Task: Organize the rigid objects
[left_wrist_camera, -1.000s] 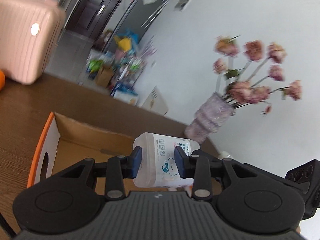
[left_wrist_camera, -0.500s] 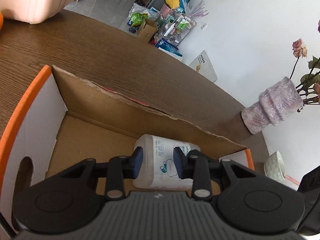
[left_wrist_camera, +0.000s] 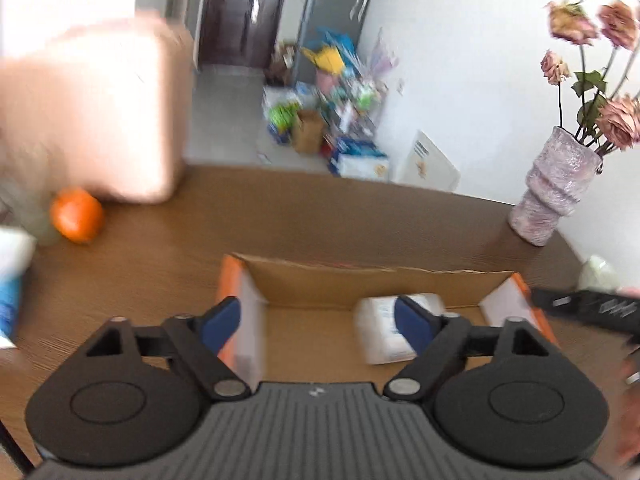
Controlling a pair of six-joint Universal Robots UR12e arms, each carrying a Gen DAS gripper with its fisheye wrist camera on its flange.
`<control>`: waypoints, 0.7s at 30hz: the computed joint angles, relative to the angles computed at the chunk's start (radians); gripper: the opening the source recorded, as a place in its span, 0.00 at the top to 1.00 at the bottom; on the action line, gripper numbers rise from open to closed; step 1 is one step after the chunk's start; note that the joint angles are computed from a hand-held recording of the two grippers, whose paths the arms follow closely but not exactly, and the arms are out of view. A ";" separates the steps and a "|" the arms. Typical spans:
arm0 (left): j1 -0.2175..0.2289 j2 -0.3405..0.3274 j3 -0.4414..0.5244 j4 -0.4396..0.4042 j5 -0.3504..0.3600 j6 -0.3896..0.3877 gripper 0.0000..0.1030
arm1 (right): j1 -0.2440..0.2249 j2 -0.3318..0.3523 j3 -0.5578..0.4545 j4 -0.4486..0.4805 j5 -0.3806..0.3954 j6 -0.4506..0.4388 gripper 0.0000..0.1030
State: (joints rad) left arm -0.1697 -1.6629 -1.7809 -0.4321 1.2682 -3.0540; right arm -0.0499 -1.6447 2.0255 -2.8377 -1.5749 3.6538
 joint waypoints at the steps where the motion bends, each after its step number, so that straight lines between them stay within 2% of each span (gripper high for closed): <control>1: 0.006 0.020 -0.013 0.014 0.017 0.019 0.09 | -0.002 -0.023 0.010 0.003 -0.012 -0.009 0.54; 2: 0.014 0.040 -0.028 0.027 0.026 0.032 0.06 | 0.002 -0.043 0.017 0.008 -0.028 -0.018 0.51; 3: 0.025 0.061 -0.047 0.047 0.029 0.039 0.02 | 0.006 -0.064 0.024 0.017 -0.045 -0.035 0.44; 5: 0.043 0.101 -0.085 0.089 0.034 0.055 0.00 | 0.023 -0.103 0.039 0.031 -0.094 -0.080 0.25; 6: 0.052 0.120 -0.104 0.109 0.028 0.063 0.00 | 0.032 -0.122 0.046 0.040 -0.119 -0.107 0.09; 7: 0.068 0.142 -0.124 0.123 0.008 0.074 0.00 | 0.042 -0.140 0.055 0.035 -0.142 -0.136 0.04; 9: 0.089 0.179 -0.159 0.144 -0.028 0.099 0.00 | 0.069 -0.169 0.079 -0.003 -0.204 -0.177 0.04; 11: 0.098 0.214 -0.189 0.169 -0.027 0.121 0.00 | 0.089 -0.196 0.092 -0.007 -0.238 -0.200 0.02; 18: 0.127 0.324 -0.271 0.221 -0.064 0.153 0.00 | 0.125 -0.272 0.126 -0.010 -0.233 -0.231 0.01; 21: 0.140 0.361 -0.294 0.203 -0.084 0.146 0.00 | 0.146 -0.298 0.138 -0.004 -0.238 -0.251 0.01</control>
